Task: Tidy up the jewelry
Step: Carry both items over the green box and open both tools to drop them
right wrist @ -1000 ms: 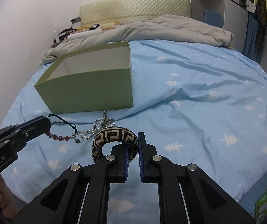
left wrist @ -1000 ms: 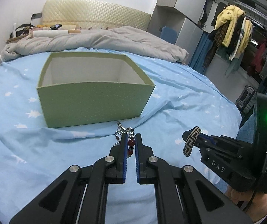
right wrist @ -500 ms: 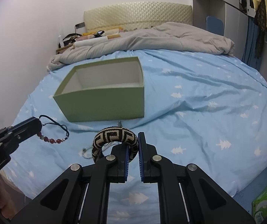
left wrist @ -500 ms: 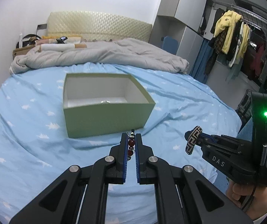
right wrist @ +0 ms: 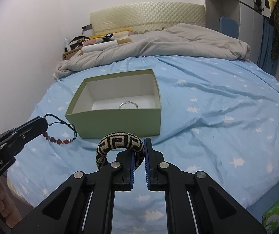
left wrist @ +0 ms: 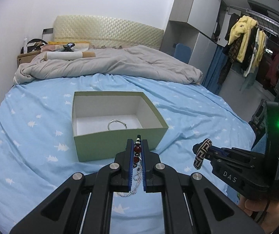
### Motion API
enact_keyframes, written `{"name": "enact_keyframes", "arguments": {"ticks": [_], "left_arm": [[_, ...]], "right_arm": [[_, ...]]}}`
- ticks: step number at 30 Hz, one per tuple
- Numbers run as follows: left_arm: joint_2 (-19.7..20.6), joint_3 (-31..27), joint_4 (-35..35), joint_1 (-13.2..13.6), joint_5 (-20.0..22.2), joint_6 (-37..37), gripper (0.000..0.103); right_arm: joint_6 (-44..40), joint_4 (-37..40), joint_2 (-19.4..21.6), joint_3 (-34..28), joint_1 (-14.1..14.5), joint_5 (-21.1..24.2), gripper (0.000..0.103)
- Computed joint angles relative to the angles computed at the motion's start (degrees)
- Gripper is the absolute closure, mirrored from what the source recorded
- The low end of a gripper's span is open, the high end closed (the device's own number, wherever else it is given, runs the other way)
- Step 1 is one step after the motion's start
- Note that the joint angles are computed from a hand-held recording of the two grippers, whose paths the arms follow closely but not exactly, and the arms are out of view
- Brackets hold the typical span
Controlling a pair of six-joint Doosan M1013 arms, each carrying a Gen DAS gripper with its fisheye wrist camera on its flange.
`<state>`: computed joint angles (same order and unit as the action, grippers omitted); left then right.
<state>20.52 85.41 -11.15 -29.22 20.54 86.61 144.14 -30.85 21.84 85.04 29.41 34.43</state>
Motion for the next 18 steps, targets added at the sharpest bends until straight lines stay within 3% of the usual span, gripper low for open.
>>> {"name": "enact_keyframes", "arguments": {"ticks": [7,18], "left_arm": [[4.6,-6.3,1.0,1.5,4.3,-2.0,0.098],[13.7,-17.9,-0.1,4.1,12.8,-2.3,0.098]], "right_arm": [[-6.7,5.8,3.4,-5.3,-2.0,1.3,0.097],[-20.6,17.9,11.8,-16.8,-5.2,5.5,0.097]]}}
